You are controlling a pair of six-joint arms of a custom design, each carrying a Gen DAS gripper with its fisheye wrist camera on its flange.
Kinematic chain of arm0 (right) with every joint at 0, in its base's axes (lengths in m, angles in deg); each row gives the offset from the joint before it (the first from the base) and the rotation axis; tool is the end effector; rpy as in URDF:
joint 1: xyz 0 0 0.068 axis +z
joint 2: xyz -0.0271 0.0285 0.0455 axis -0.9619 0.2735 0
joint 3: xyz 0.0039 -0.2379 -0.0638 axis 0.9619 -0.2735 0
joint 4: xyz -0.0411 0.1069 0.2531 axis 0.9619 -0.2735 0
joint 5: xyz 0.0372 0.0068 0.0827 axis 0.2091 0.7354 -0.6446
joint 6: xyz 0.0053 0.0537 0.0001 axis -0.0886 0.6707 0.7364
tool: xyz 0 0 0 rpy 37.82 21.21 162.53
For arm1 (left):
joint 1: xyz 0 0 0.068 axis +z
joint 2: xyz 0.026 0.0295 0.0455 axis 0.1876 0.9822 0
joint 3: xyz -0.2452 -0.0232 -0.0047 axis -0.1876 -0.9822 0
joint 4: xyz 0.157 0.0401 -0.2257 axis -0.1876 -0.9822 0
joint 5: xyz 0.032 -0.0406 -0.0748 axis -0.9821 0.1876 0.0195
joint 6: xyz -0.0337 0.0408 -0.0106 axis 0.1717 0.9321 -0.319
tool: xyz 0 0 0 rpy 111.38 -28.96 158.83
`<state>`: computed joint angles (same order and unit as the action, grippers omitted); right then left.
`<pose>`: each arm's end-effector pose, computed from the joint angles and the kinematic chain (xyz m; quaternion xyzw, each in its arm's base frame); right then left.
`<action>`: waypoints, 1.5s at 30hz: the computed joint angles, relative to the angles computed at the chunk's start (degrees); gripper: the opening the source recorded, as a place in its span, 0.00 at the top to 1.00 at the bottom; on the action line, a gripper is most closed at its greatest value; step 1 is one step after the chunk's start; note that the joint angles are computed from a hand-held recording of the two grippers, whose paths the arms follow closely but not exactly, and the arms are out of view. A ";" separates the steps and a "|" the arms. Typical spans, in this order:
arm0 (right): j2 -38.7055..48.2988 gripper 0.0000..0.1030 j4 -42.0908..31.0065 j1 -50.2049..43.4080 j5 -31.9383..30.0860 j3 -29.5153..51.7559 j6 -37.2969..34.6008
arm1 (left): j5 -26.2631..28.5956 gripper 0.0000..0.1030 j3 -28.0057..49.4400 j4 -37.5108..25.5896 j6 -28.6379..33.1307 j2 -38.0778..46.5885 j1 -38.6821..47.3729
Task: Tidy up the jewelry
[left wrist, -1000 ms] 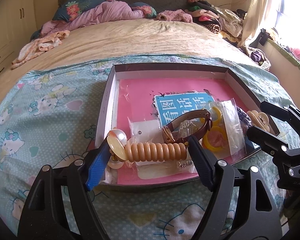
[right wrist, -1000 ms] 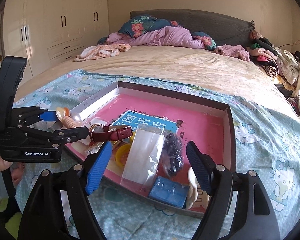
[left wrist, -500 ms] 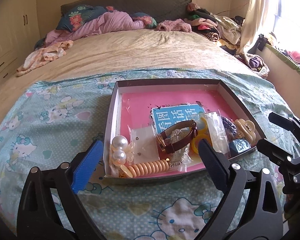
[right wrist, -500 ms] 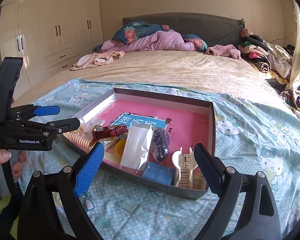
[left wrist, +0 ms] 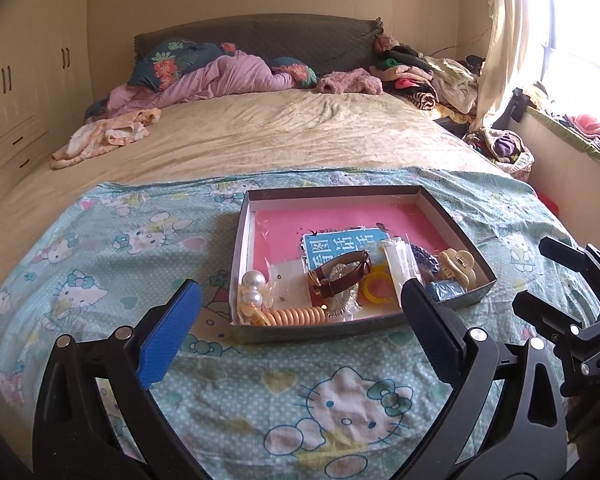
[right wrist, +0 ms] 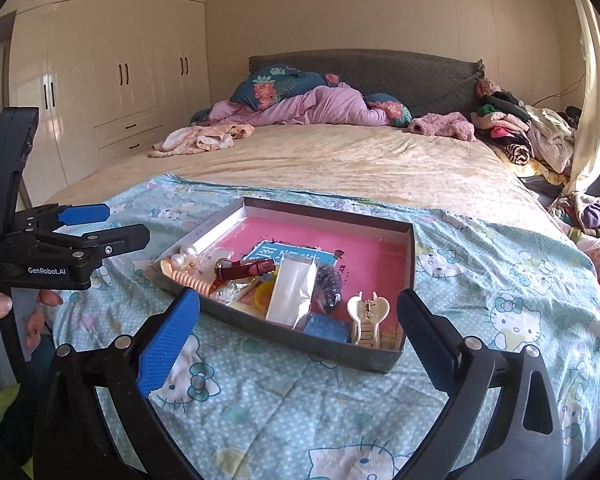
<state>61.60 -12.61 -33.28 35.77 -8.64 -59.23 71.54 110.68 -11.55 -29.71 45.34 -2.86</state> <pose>0.1706 0.1311 0.2244 -0.1036 0.8630 0.0887 0.4865 0.1981 -0.0483 0.2510 0.1060 0.8899 -0.0546 0.4403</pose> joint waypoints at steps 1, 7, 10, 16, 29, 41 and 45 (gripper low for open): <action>-0.75 0.05 -0.30 0.97 0.62 -0.43 0.98 | -0.44 0.09 -0.54 -0.66 -0.01 -1.36 -0.26; -4.36 0.05 -2.94 6.25 6.45 -2.17 5.05 | -1.37 0.09 -3.85 -5.92 -1.10 -10.65 -1.13; -6.13 0.05 -5.49 8.34 7.27 -2.52 7.79 | -1.46 0.09 -5.33 -8.23 -2.01 -14.58 -1.79; -6.75 0.05 -10.24 12.53 9.80 -2.57 12.02 | -2.32 0.09 -8.44 -12.55 -3.43 -21.06 -4.01; -6.24 0.05 -11.73 17.44 11.76 -4.63 17.52 | -2.29 0.09 -12.58 -16.33 -6.87 -27.74 -4.65; -5.60 0.04 -12.00 17.04 10.05 -4.62 17.92 | -4.03 0.09 -13.08 -16.45 -8.11 -27.44 -6.30; -5.70 0.04 -12.10 17.08 10.19 -4.61 18.07 | -4.63 0.09 -13.42 -16.99 -8.56 -28.13 -6.75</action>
